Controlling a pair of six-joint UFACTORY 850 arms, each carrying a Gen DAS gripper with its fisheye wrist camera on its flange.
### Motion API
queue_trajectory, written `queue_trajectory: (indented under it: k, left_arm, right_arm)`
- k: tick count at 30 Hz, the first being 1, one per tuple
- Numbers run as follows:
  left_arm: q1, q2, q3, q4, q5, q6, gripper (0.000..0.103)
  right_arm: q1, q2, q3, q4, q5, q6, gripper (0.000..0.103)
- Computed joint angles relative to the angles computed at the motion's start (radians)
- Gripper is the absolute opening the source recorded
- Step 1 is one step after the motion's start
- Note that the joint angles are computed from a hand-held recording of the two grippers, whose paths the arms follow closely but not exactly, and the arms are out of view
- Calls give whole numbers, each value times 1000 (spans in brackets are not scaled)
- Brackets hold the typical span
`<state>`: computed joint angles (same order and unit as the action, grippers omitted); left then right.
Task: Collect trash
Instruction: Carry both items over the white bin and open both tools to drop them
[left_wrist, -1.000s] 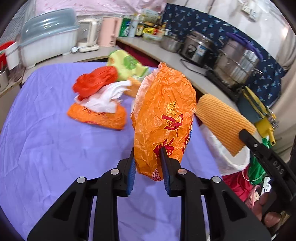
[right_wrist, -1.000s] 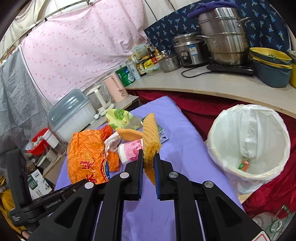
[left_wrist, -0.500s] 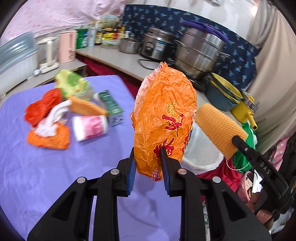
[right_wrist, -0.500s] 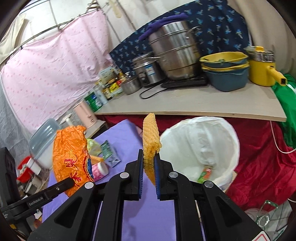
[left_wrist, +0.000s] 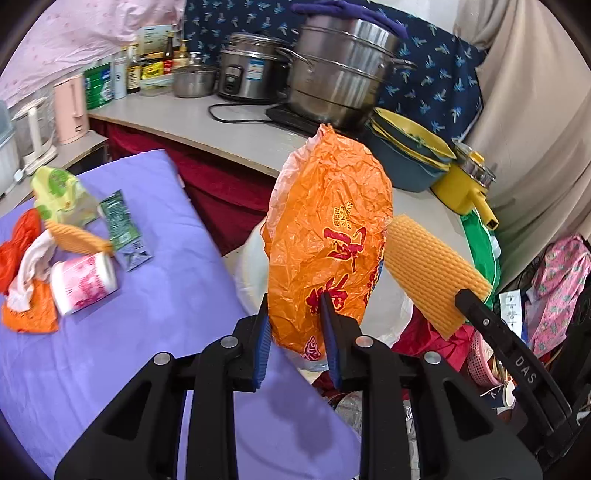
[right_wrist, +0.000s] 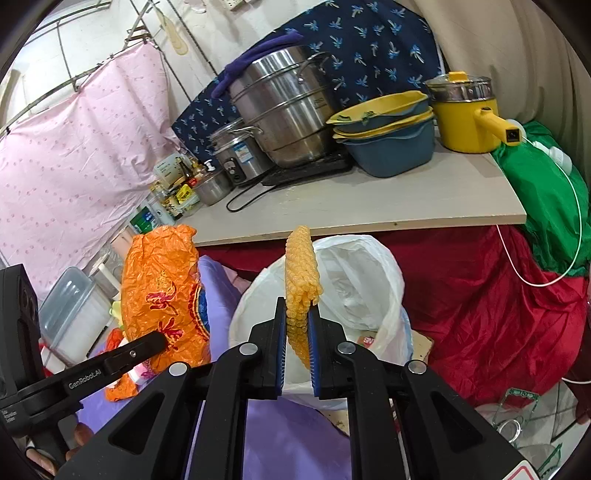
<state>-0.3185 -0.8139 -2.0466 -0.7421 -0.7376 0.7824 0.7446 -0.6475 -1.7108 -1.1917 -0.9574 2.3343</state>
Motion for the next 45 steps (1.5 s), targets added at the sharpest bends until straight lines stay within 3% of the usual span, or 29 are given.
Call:
queue_trajectory:
  k: [11,14,17,23,40,44,45]
  left_arm:
    - [-42,-107,-133,102,-55,-112,27]
    - [-44,-126,-156,108,-51,-135,32]
    - [-40,-148,-190,113,-59,-174,45]
    - [-28,-166,-221,127,-54,-214,52]
    - [24,-64,-46,163,105,-207,55]
    - [36,-43,-12,160,143,-198,61]
    - [38,-39,-6,157,147,-196,61]
  right_arm:
    - [-10,23,61,12,13,44,10]
    - [-11,21,61,14,14,46,10]
    - [-14,21,61,13,17,46,10]
    - [-20,16,59,16,35,42,10]
    - [-78,-104,-107,56,129,-96,15]
    - [-77,-122,-139,50,125,-100,43]
    - [-76,-126,-148,49,119,-107,43]
